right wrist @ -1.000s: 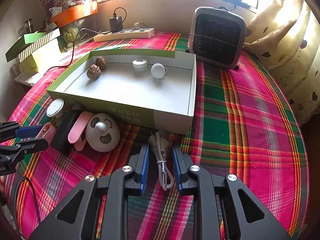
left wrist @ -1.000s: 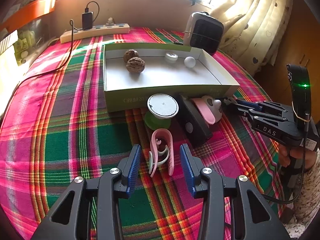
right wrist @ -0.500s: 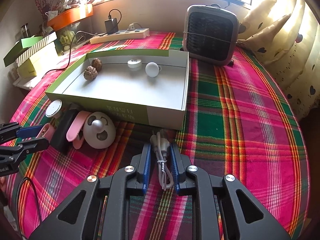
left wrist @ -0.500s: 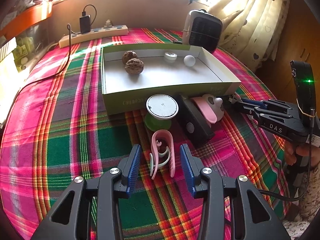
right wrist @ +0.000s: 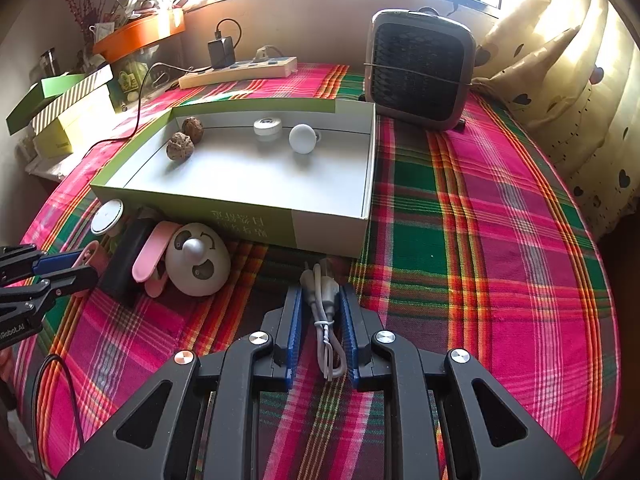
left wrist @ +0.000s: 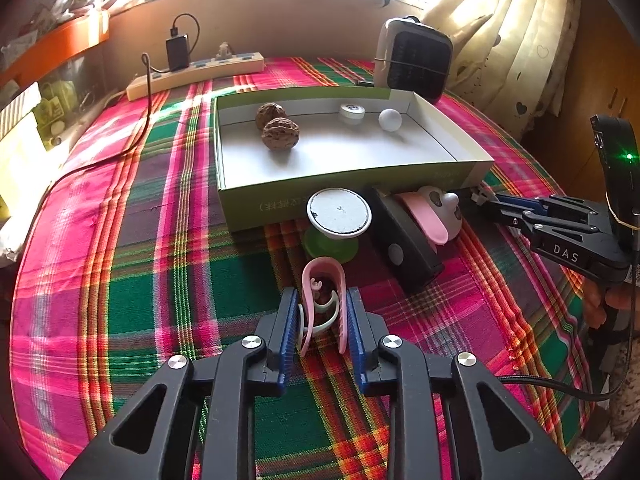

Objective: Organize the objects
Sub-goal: 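Lift and carry the pink clip and white cable over the box with both grippers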

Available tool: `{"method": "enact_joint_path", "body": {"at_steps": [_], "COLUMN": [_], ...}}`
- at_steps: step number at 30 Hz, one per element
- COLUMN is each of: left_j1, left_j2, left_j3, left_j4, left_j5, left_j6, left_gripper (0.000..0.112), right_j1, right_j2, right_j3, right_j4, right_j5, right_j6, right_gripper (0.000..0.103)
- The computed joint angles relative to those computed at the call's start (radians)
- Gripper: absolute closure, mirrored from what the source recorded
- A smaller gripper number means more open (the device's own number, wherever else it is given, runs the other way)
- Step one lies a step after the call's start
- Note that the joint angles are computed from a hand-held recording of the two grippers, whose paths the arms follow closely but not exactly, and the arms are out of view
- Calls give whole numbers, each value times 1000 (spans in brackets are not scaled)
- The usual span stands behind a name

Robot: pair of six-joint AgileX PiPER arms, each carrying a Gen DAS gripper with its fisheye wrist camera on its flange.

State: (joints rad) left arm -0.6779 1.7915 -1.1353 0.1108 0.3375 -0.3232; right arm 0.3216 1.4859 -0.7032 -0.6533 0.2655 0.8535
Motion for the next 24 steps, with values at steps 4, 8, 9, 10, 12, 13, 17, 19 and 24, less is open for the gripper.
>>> {"method": "enact_joint_path", "body": {"at_steps": [4, 8, 9, 10, 12, 13, 17, 19, 24], "left_j1": [3, 2, 2, 1, 4, 3, 3, 4, 9], "left_j2": [-1, -2, -2, -2, -2, -3, -5, -5, -20], "left_j3": [1, 2, 2, 3, 2, 3, 4, 2, 13], "left_j4": [-7, 2, -1, 0, -10, -7, 8, 16, 12], "left_j5": [-2, -1, -2, -2, -3, -3, -2, 0, -9], "left_j6": [8, 1, 3, 2, 10, 6, -5, -13, -11], "left_gripper": [91, 91, 91, 91, 91, 91, 91, 91, 91], "right_j1": [0, 1, 1, 1, 1, 3, 5, 2, -4], "right_j2": [0, -1, -1, -1, -1, -1, -5, -7, -16], "right_j3": [0, 0, 0, 0, 0, 0, 3, 5, 7], "right_j4": [0, 0, 0, -1, 0, -13, -22, -16, 19], "right_j5": [0, 1, 1, 2, 1, 5, 9, 5, 1], "right_j6": [0, 1, 1, 2, 1, 18, 31, 26, -5], "right_gripper": [84, 84, 84, 84, 84, 84, 84, 84, 84]}}
